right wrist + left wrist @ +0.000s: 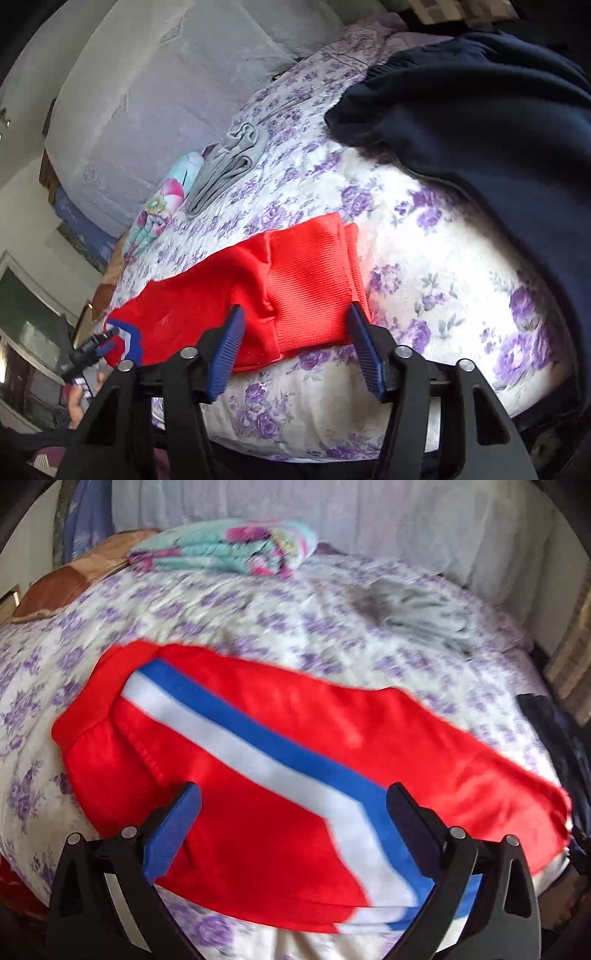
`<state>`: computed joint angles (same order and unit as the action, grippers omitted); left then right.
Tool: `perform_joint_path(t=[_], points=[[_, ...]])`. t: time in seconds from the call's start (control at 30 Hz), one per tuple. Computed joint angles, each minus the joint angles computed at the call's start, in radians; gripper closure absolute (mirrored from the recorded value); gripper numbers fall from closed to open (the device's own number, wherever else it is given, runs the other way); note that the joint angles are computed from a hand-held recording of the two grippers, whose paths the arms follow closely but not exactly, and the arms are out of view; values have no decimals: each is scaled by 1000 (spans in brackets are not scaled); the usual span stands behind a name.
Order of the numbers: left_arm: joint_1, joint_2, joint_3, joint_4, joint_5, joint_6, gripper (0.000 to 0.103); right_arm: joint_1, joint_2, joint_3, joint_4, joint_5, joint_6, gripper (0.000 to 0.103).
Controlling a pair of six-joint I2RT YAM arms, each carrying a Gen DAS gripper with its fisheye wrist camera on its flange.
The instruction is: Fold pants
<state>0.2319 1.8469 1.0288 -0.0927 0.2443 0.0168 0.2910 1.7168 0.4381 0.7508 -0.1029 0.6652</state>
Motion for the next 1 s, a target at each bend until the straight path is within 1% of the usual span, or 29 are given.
perform_joint_path(t=[0.03, 0.07, 0.1, 0.13, 0.17, 0.2, 0.23, 0.27, 0.3, 0.4, 0.43, 0.47, 0.53, 0.6, 0.63, 0.7, 0.73, 0.77, 0.8, 0.83, 0.87, 0.93, 0.97, 1.0], points=[[16, -15, -39, 78, 19, 1, 5, 5, -13, -15, 24, 5, 3, 47], [21, -21, -37, 69, 8, -4, 6, 20, -38, -24, 21, 31, -2, 46], [30, -23, -15, 27, 28, -24, 5, 34, -66, -45, 37, 60, -4, 44], [45, -37, -15, 14, 60, -50, 5, 41, -96, -66, 43, 87, -9, 39], [57, -52, -23, 13, 83, -68, 5, 55, -148, -78, 2, 131, -6, 32], [65, -61, -27, 9, 95, -75, 5, 72, -187, -87, -40, 178, 8, 29], [71, -70, -29, 1, 109, -82, 5, 78, -206, -91, -75, 202, 29, 27], [76, -83, -39, -3, 129, -83, 5, 90, -202, -94, -93, 205, 60, 27], [79, -91, -44, -9, 143, -81, 5, 95, -188, -107, -76, 176, 79, 27], [73, -117, -70, -13, 191, -86, 5, 130, -43, -85, 40, 103, 107, 27], [68, -119, -71, -20, 207, -87, 5, 140, -13, -75, 58, 104, 114, 26], [61, -123, -71, -30, 220, -82, 5, 141, 33, -66, 108, 100, 125, 25], [38, -137, -81, -37, 213, -64, 5, 126, 113, -60, 246, 71, 136, 25], [26, -150, -95, -37, 201, -49, 5, 104, 165, -41, 316, 48, 166, 25], [25, -152, -98, -38, 202, -47, 5, 96, 179, -24, 330, 39, 163, 25], [31, -145, -98, -42, 214, -50, 5, 101, 204, 11, 338, 68, 115, 28], [38, -140, -98, -44, 220, -53, 5, 104, 219, 26, 343, 81, 99, 37], [45, -134, -97, -43, 228, -59, 5, 106, 228, 39, 340, 92, 85, 68], [52, -127, -95, -45, 237, -64, 5, 96, 238, 51, 341, 68, 85, 79], [57, -124, -94, -47, 244, -67, 5, 95, 240, 55, 349, 55, 87, 81], [63, -125, -95, -48, 252, -69, 5, 128, 193, 55, 299, 124, 51, 81], [71, -143, -106, -46, 258, -67, 5, 220, 71, 119, 86, 293, -85, 82], [74, -152, -111, -45, 256, -63, 5, 288, 23, 184, -37, 399, -185, 82], [77, -158, -112, -46, 255, -60, 5, 345, 13, 266, -144, 479, -274, 81]])
